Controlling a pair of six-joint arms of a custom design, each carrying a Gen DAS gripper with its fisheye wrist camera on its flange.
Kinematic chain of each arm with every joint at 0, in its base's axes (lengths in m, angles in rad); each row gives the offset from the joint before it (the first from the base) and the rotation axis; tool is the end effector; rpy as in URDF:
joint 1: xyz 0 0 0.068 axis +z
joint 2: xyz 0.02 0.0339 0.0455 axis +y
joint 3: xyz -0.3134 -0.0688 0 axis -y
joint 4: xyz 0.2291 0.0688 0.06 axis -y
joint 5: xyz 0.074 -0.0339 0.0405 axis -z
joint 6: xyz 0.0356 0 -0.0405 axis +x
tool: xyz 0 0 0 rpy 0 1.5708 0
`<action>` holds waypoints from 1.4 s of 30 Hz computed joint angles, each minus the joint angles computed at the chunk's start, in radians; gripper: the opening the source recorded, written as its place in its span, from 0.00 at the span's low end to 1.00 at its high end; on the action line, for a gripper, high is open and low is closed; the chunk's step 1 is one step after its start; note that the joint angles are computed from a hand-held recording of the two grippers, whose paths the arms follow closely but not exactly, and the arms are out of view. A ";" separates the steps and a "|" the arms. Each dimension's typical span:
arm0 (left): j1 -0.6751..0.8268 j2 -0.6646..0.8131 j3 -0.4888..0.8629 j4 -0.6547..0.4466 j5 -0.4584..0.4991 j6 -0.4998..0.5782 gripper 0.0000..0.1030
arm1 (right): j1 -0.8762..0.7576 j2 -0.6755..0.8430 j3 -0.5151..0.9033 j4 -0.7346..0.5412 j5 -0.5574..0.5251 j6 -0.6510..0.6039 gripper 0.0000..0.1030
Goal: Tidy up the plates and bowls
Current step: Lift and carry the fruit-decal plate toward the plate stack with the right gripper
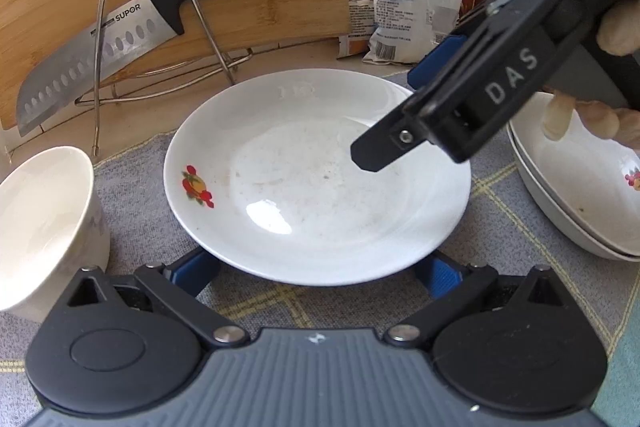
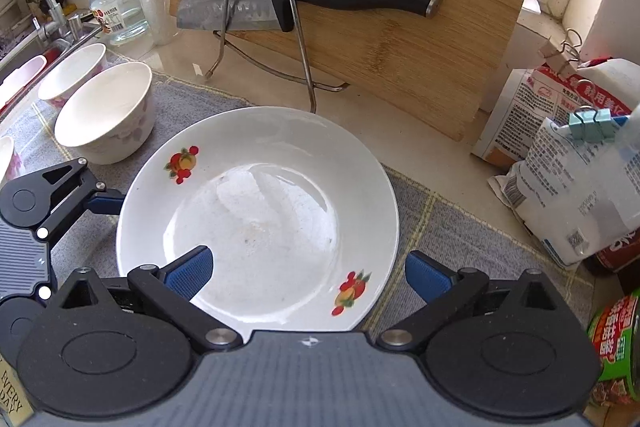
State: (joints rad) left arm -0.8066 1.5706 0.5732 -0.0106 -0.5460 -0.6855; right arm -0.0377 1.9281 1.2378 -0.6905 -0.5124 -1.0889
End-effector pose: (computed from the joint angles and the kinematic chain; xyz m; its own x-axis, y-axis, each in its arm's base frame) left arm 0.1866 -0.1679 0.1787 -0.7222 -0.0283 -0.6911 -0.0413 0.9991 0.0022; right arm 0.3647 0.0037 0.2043 -0.4019 -0.7577 -0.5141 -0.8972 0.4381 0.0558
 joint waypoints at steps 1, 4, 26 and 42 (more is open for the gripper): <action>0.001 0.003 0.002 -0.001 -0.001 -0.003 1.00 | 0.012 0.023 0.025 -0.009 0.009 0.005 1.00; 0.000 0.010 0.013 -0.014 -0.010 -0.021 1.00 | 0.041 0.073 0.080 -0.033 0.038 0.008 1.00; 0.004 0.002 0.015 -0.018 -0.001 -0.010 1.00 | 0.093 0.208 0.264 -0.208 0.059 -0.047 1.00; 0.004 -0.002 0.034 -0.049 0.000 0.005 0.99 | 0.086 0.354 0.536 -0.503 0.011 -0.101 1.00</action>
State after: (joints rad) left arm -0.8024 1.5685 0.6069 -0.0594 -0.5462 -0.6807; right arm 0.0484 2.2816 1.7739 -1.1937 -0.5015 -1.1899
